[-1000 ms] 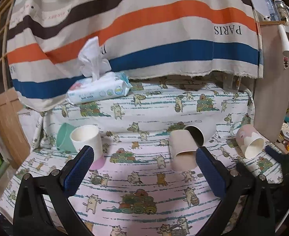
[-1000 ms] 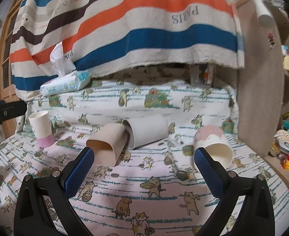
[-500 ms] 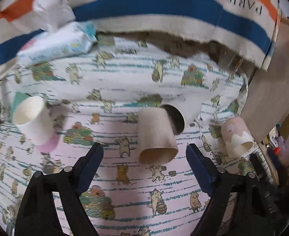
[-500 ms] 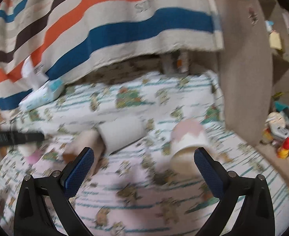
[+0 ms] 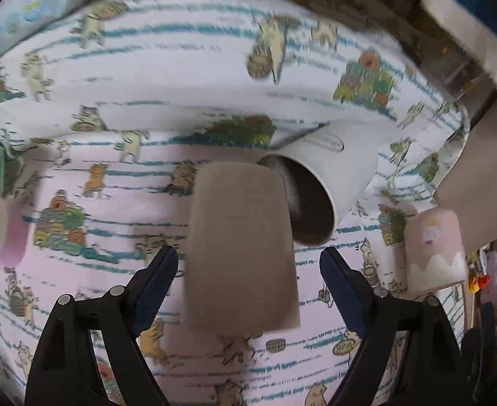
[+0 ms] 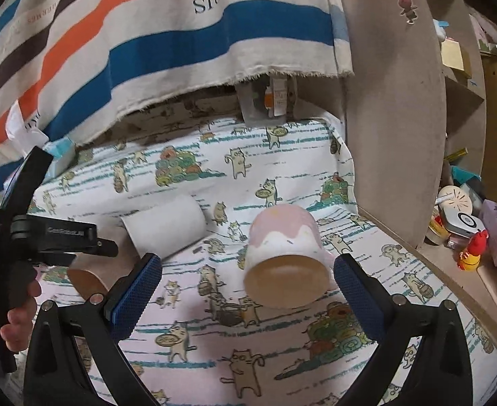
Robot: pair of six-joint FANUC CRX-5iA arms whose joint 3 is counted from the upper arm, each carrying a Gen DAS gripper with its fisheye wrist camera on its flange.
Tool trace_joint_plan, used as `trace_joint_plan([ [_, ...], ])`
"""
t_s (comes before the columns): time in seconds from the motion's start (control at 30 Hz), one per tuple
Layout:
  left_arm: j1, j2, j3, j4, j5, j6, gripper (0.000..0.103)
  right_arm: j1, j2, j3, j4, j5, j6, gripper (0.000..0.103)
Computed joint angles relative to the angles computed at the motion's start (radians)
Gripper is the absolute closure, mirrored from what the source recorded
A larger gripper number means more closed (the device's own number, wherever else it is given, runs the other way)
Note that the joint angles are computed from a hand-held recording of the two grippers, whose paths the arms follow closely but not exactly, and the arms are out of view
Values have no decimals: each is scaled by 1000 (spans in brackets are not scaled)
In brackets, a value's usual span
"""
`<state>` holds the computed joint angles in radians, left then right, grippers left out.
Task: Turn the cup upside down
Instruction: 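Move the left tool to the beige square cup lying on its side and grasp it, then lift the beige cup with the left tool, stand it on the table, open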
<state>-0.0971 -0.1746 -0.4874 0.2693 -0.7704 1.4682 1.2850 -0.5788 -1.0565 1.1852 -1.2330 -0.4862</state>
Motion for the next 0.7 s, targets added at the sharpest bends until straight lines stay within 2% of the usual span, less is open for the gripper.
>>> trace_joint_plan([
  [0.07,-31,33,35,-75,-11,57,21,-4,1,-2,9,4,7,1],
  [0.17,-54,51,54,-161,8,132,34,6,25,6,15,-20,19,1],
  [0.3,-2,15,-23,-24,49,33,34,27,67,16,20,-57,37,1],
  [0.5,31,-96,-97,6,83,4,35,60,108,32,23,-110,59,1],
  [0.7,40,-251,-172,-12,116,-27,35,103,87,33,17,-143,60,1],
])
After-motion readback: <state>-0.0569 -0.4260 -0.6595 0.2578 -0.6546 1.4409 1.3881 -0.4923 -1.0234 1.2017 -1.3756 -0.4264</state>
